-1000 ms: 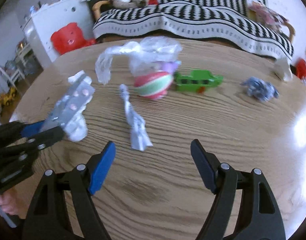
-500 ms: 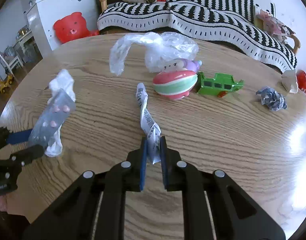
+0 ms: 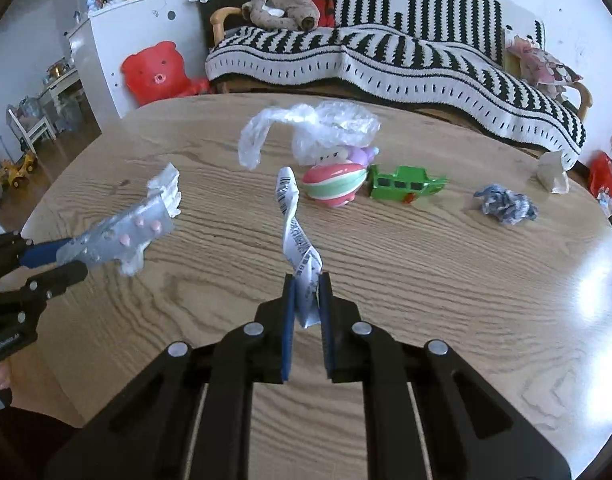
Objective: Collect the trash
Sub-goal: 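Carry both strips over the black bin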
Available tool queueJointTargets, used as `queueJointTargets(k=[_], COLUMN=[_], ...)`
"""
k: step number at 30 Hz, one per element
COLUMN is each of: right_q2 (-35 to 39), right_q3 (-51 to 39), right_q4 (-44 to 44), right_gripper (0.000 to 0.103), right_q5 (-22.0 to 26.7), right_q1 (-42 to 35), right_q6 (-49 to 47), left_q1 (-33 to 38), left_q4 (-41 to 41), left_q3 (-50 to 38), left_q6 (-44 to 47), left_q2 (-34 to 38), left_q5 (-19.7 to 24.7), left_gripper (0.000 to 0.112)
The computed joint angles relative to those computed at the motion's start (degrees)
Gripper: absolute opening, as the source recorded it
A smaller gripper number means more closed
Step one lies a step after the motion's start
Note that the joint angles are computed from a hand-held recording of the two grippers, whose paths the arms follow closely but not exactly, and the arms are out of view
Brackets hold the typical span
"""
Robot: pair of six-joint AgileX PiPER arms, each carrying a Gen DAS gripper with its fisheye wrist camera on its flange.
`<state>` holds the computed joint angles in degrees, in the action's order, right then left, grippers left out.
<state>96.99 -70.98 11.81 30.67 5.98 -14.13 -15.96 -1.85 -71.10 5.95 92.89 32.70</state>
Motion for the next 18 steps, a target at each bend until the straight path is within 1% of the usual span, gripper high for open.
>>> queueJointTargets(k=[6, 10, 16, 18], right_q2=[-8.1, -13.66, -21.62, -24.22], right_q3=[5.87, 9.72, 15.74, 17.92], right_q4=[3.52, 5.69, 6.81, 7.51], right_gripper=[0.012, 0.012, 0.012, 0.012], right_q5=[0.78, 2.35, 4.24, 4.82], right_q1=[-1.33, -2.18, -3.75, -4.87], right_q6=[-3.96, -6.18, -8.34, -9.86], left_q1=[-0.59, -1.96, -6.16, -6.92], left_q4=[1.64, 1.46, 4.63, 3.75], left_q3=[2.25, 4.28, 8.86, 10.63], left_q6=[-3.53, -5.23, -10.78, -11.25], left_q2=[-4.96, -8.57, -14.4, -16.58], left_q5=[-0.6, -0.01, 1.8, 2.49], left_gripper=[0.032, 0.032, 0.032, 0.032])
